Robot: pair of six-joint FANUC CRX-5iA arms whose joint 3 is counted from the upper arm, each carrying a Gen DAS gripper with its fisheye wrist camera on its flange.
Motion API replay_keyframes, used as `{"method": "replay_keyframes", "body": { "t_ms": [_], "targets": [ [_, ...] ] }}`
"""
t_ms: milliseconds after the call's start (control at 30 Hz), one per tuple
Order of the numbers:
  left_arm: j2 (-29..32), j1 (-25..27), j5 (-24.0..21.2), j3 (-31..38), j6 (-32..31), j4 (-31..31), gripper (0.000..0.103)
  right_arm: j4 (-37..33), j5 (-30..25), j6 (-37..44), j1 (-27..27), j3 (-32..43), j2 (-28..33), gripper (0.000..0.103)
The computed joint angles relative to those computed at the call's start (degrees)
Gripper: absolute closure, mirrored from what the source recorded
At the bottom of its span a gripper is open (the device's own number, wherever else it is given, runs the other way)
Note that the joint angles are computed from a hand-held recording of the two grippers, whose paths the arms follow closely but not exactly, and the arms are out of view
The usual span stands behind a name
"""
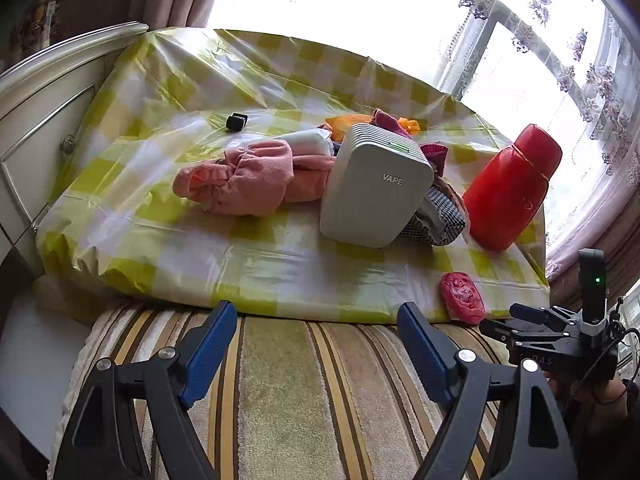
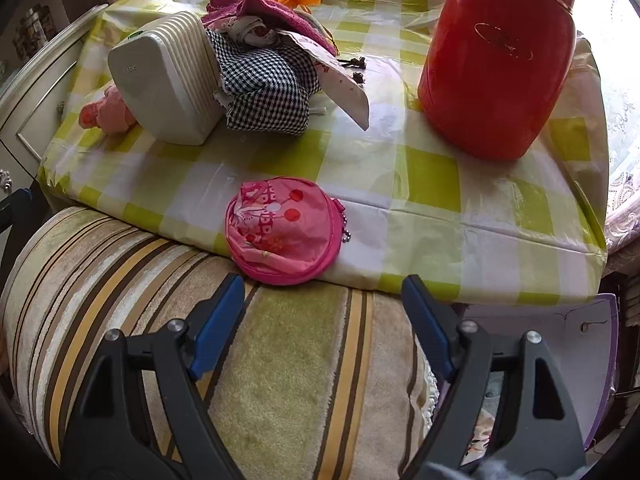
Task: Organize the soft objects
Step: 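Grasp the pink socks with the left tool while the right tool grasps the pink purse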
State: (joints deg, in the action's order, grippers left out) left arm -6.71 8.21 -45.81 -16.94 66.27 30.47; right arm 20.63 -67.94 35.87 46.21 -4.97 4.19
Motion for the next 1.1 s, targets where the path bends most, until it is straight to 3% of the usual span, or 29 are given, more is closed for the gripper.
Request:
{"method": "replay_keyframes", "body": {
  "t_ms": [433,633,1000,1100],
  "targets": [
    [7.0,2.6,0.6,4.1,2.8,3.1,0.020,-4.2,1.3,5.9,-2.9,6.2,7.0,0.020],
    [11.0,2.9,1.6,7.1,5.3,4.1,0.020,-3.0,1.9,5.7,-3.9,8.2,9.2,0.020],
    [19.5,1.0,3.6,17.3,12.4,-1.7,0.020,-1.1,4.2,4.1,-5.6,8.7,10.7,0.020],
    [22.3,0.3,1.7,21.0,15.0,-4.8,0.020,-0.6,4.2,4.1,-5.9,8.8,10.8,0.020]
  ]
}}
